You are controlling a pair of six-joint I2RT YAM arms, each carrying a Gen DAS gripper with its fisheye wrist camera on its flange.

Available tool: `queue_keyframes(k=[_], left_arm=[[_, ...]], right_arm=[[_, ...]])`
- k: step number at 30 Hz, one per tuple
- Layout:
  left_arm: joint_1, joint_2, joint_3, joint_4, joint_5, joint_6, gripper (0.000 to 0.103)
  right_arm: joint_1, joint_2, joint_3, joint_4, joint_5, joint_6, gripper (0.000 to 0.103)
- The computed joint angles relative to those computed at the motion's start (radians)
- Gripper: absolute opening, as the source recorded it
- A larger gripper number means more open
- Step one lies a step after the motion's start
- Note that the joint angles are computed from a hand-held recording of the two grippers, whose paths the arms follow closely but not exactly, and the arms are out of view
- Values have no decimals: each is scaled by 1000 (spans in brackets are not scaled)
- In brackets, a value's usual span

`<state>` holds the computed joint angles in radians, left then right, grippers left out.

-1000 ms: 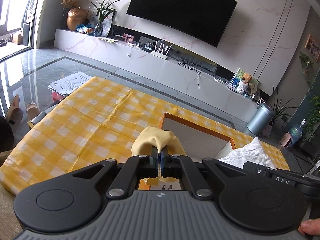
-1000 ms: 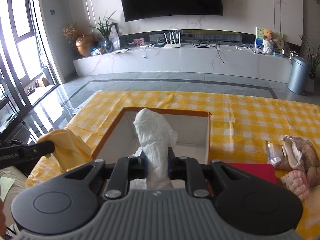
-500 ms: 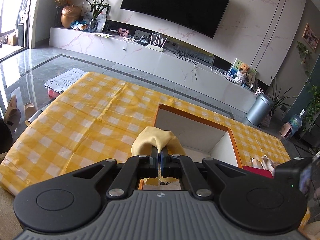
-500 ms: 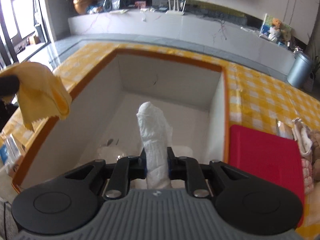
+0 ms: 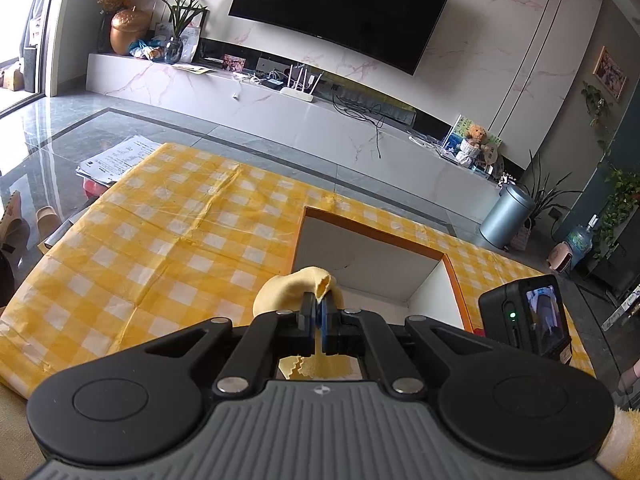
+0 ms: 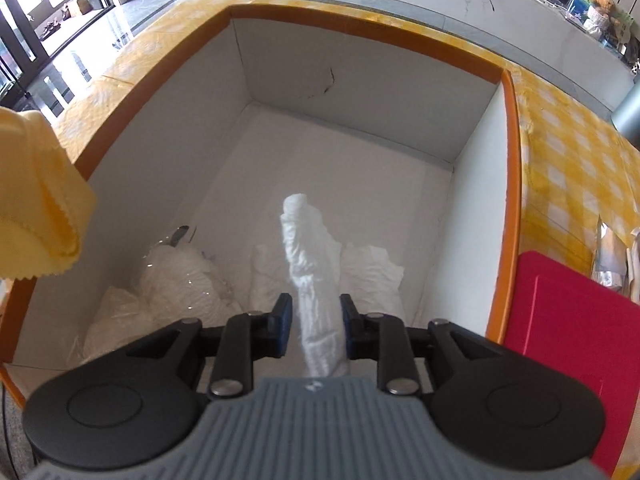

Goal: Organize soft objects
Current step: 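Lower the white sheet into the white box and open the right tool, then lower the yellow cloth into the white box and open the left tool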

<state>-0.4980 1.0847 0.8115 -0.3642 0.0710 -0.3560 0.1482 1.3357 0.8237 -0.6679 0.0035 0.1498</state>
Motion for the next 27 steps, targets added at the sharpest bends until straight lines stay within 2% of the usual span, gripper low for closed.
queue_keyframes(k=[1, 3, 4, 6, 8, 10, 12, 15, 19, 22, 25, 27], left_arm=[[0, 0, 1, 0, -1, -1, 2], [-5, 0, 2, -4, -7, -4, 2], [-8, -1, 2, -5, -13, -4, 2], [-13, -5, 0, -7, -24, -2, 2], [-21, -5, 2, -10, -33, -4, 2], [-34, -5, 1, -3, -40, 2, 2], [-45, 11, 9, -5, -37, 9, 2], [-72, 51, 26, 0, -44, 20, 2], [-144, 142, 50, 37, -112, 27, 2], [-189, 246, 82, 64, -145, 35, 2], [-219, 338, 109, 112, -179, 62, 2], [-222, 386, 127, 146, -198, 43, 2]], right_arm=[[-10, -24, 3, -11, -22, -6, 35], [-2, -95, -15, -14, -36, -10, 53], [11, -123, -12, -23, -20, -11, 67], [44, -192, -15, -32, 64, -20, 84], [72, -261, -17, -41, 145, -50, 85], [47, -319, -18, -54, 146, -77, 88], [-2, -382, -18, -63, 115, -93, 95], [-53, -466, -44, -71, 80, -91, 95], [-165, -532, -85, -71, -6, -108, 95], [-233, -569, -147, -23, -50, -111, 96], [-263, -559, -207, 32, -42, -112, 96], [-313, -581, -254, 72, -98, -143, 96]])
